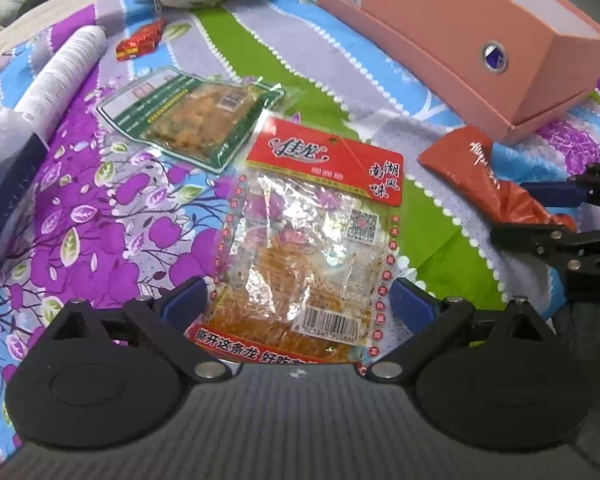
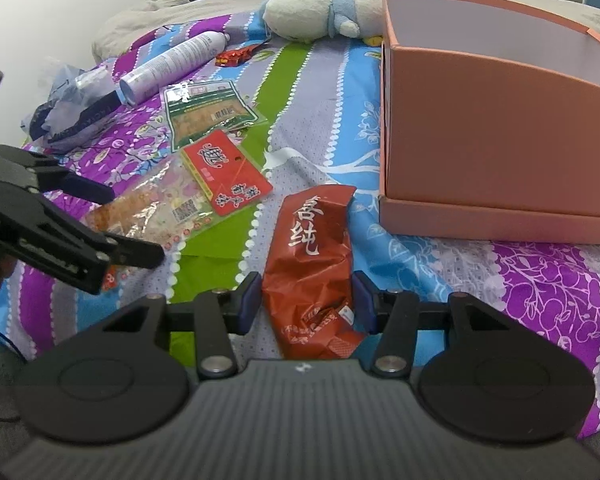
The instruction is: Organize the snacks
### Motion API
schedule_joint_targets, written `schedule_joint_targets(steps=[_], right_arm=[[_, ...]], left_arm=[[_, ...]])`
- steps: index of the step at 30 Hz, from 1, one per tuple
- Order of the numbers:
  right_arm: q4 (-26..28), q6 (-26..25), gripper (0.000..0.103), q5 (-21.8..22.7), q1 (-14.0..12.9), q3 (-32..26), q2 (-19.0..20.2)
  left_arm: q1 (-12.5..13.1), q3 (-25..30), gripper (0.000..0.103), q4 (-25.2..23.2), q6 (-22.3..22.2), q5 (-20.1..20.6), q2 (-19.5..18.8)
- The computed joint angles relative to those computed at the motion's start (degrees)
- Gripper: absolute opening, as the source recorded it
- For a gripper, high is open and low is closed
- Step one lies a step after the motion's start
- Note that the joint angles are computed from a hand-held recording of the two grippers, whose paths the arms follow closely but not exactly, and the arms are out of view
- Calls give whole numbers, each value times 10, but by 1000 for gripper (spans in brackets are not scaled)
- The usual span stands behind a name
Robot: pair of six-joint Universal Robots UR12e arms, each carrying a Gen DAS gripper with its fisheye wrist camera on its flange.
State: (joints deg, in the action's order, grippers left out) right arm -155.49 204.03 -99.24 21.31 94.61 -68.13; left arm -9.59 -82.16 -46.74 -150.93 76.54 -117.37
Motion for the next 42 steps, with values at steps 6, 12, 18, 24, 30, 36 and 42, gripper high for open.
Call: schedule_joint_targets(steps=[6,12,18,24,30,36,42], right_arm=[[-5,-1,52,-2,1,2,1],[-9,3,52,-1,0,3,1],[-11,8,52,-6,1,2,2],[-11,19,52,-20,4,0,3],[-9,27,52,-24,5,-2,2],[-10,33,52,-25,8,-4,-1],[-14,35,52,-24,11,-8,-4]], left_arm=[[-1,-8,103,17,-34,3,0],[0,-24,98,39,-53,-3,9],[0,-36,89,55,-65,-1,15],[3,-45,75,74,-102,5,21],[10,-55,73,79,-155,-8,33],[16,-75,73,100,-215,-16,51],[22,-89,73,117,-280,-27,68]])
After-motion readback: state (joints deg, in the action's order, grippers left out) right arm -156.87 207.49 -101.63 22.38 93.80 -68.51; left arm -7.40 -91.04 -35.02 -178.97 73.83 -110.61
